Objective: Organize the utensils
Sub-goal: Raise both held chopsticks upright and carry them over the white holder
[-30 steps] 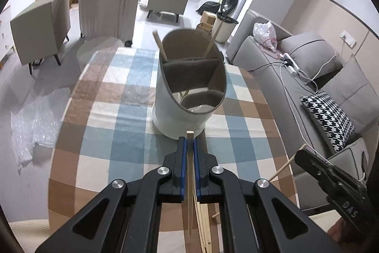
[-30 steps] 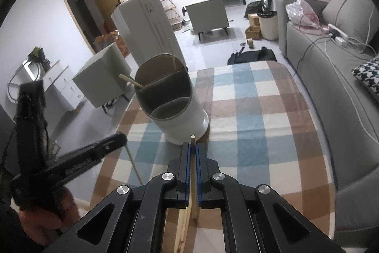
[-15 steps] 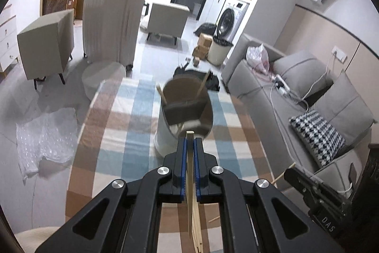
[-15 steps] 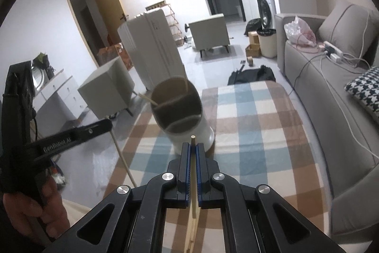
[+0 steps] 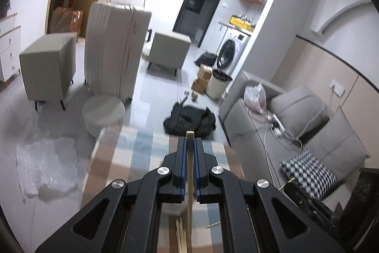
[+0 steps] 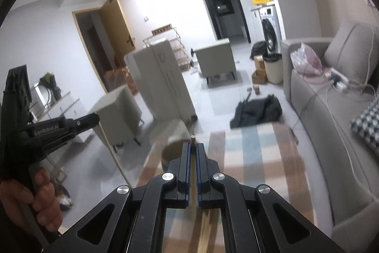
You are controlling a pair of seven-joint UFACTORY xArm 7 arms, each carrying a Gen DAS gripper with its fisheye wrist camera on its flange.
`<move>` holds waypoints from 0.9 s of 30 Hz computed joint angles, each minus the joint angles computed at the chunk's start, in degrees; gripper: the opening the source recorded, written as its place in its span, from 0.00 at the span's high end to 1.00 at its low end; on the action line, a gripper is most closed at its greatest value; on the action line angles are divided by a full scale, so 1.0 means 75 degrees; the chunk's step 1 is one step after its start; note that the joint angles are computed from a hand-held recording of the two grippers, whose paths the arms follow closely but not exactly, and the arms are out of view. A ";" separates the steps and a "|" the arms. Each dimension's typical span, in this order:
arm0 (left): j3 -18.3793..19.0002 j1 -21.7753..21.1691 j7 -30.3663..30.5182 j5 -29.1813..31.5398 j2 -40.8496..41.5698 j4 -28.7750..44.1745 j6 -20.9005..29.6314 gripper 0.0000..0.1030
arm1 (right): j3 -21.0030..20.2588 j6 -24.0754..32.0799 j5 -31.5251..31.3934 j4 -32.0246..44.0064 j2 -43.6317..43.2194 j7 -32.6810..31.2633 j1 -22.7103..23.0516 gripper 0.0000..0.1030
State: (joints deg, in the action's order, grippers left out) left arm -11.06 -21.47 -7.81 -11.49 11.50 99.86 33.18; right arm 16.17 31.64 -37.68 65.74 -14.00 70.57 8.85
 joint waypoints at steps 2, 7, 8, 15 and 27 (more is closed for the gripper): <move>0.0067 -0.0060 -0.0097 0.0218 0.0377 0.0521 -0.0129 0.99 | -0.0094 -0.0132 -0.0158 0.0504 0.0393 -0.0174 -0.0100 0.97; 0.0316 -0.0256 -0.0520 0.0820 0.1425 0.1817 -0.0502 0.99 | -0.0544 -0.0457 -0.0327 0.1687 0.1453 -0.0592 0.0073 0.97; 0.0354 -0.0288 -0.0591 0.0907 0.1603 0.2010 -0.0569 0.99 | -0.0656 -0.0522 -0.0322 0.1980 0.1738 -0.0731 0.0147 0.97; 0.0144 -0.0182 -0.0394 0.0771 0.2350 0.2351 -0.1315 0.99 | -0.1286 -0.0703 -0.0028 0.3283 0.3130 -0.1535 0.0719 0.97; 0.0231 -0.0255 -0.0318 0.0691 0.2686 0.2224 -0.1480 0.99 | -0.2006 -0.0943 0.0938 0.3199 0.3632 -0.2196 0.1249 0.97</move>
State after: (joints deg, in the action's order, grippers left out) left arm -9.33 -23.38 -10.19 -6.31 31.65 116.54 22.08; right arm 1.12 24.57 -30.64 89.73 13.24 54.10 18.21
